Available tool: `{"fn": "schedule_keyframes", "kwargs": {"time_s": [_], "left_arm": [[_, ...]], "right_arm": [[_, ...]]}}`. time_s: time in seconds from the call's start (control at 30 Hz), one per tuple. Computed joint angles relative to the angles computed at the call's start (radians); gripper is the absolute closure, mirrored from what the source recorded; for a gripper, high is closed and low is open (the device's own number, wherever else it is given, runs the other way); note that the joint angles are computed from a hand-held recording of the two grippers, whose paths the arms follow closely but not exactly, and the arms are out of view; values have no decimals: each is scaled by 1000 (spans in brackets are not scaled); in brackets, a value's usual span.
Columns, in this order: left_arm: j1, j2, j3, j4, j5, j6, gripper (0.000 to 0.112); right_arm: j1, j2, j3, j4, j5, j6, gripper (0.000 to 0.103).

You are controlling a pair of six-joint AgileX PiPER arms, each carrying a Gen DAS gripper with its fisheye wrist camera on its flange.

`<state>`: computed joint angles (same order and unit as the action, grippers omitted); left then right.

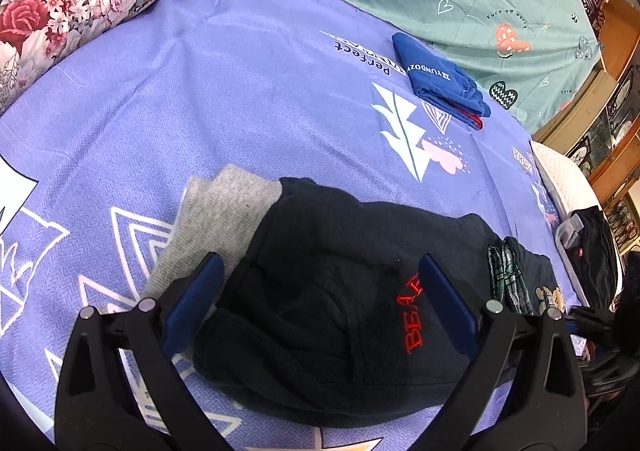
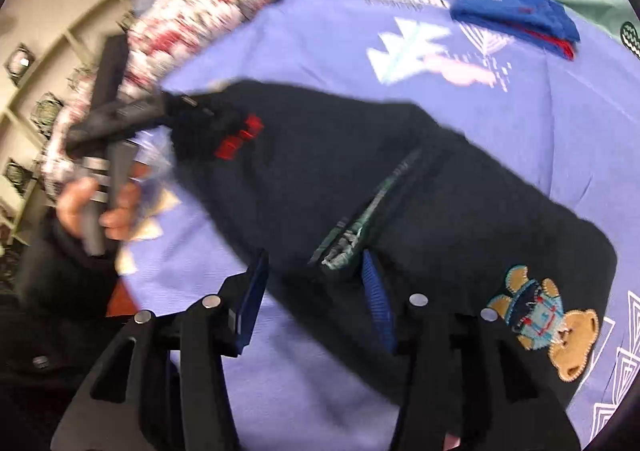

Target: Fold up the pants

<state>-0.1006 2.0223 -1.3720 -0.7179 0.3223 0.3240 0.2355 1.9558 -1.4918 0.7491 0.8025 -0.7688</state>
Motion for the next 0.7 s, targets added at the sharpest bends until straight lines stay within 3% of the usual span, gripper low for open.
{"fn": "schedule_keyframes", "kwargs": {"time_s": [0.17,0.23,0.27,0.4,0.47,0.57,0.7], "left_arm": [[4,1,1,-28,-1,27,13],[1,1,2,-12,-3,13,13],[0,1,1,-5,-2,6,13],[-3,0,-2,19,-4,-16,13],[-4,1,-3,34,-4,-29,13],[-7,5,-11,74,-2,-64,13],[-8,4,-10,89,-3,-78,13]], "right_arm": [[-76,-11,-22,33,7,59,55],[-65,56,-75,9,37,106,59],[-31,110,-113,-36,54,140,68],[31,89,-43,-64,-70,108,64],[-13,40,-3,37,-46,31,64],[-97,-74,96,117,-113,-59,63],[-262,-78,102,137,-138,3,61]]}}
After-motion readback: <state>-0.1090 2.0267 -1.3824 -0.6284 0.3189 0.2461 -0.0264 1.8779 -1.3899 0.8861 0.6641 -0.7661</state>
